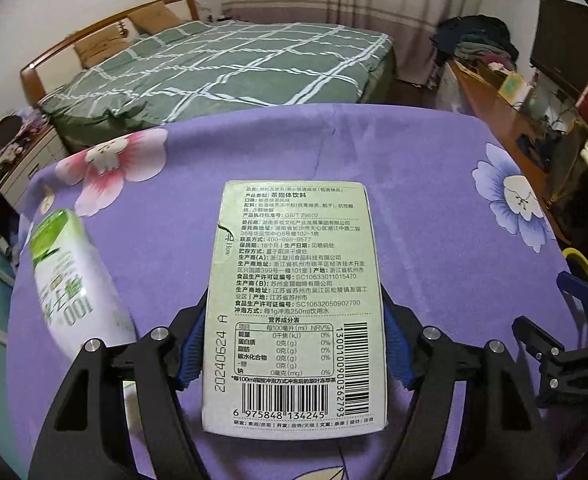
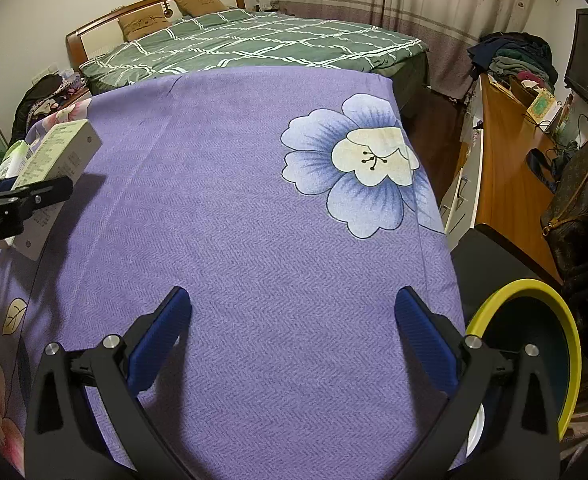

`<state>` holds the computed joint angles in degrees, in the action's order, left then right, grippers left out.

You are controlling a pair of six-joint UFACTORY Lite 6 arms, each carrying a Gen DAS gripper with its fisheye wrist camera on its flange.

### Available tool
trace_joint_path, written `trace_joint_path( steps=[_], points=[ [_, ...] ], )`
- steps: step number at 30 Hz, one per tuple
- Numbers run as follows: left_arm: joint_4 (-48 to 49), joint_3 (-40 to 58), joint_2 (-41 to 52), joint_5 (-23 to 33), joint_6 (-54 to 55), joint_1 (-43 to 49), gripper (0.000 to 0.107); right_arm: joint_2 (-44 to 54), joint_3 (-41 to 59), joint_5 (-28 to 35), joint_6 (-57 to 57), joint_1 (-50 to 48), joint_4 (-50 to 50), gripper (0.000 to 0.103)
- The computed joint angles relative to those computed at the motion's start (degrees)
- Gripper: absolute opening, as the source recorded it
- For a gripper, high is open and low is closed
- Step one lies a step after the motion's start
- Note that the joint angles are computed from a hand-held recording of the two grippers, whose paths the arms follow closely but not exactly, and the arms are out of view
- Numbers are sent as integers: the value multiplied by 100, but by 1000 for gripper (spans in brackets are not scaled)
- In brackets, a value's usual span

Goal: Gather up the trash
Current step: 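Carry the white box over the yellow bin and open the left tool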

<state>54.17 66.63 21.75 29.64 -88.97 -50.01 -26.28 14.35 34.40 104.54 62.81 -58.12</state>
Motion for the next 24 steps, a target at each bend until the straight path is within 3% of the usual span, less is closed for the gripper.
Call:
trace_joint_path(
  steps=[13,24],
  points=[
    [388,-373,-338,151,-685,-221,71,7,3,0,8,2,-5,98],
    [980,-1039,-1401,574,-1275,-670,71,-23,-18,-20,-35,-43,-2,98]
  ],
)
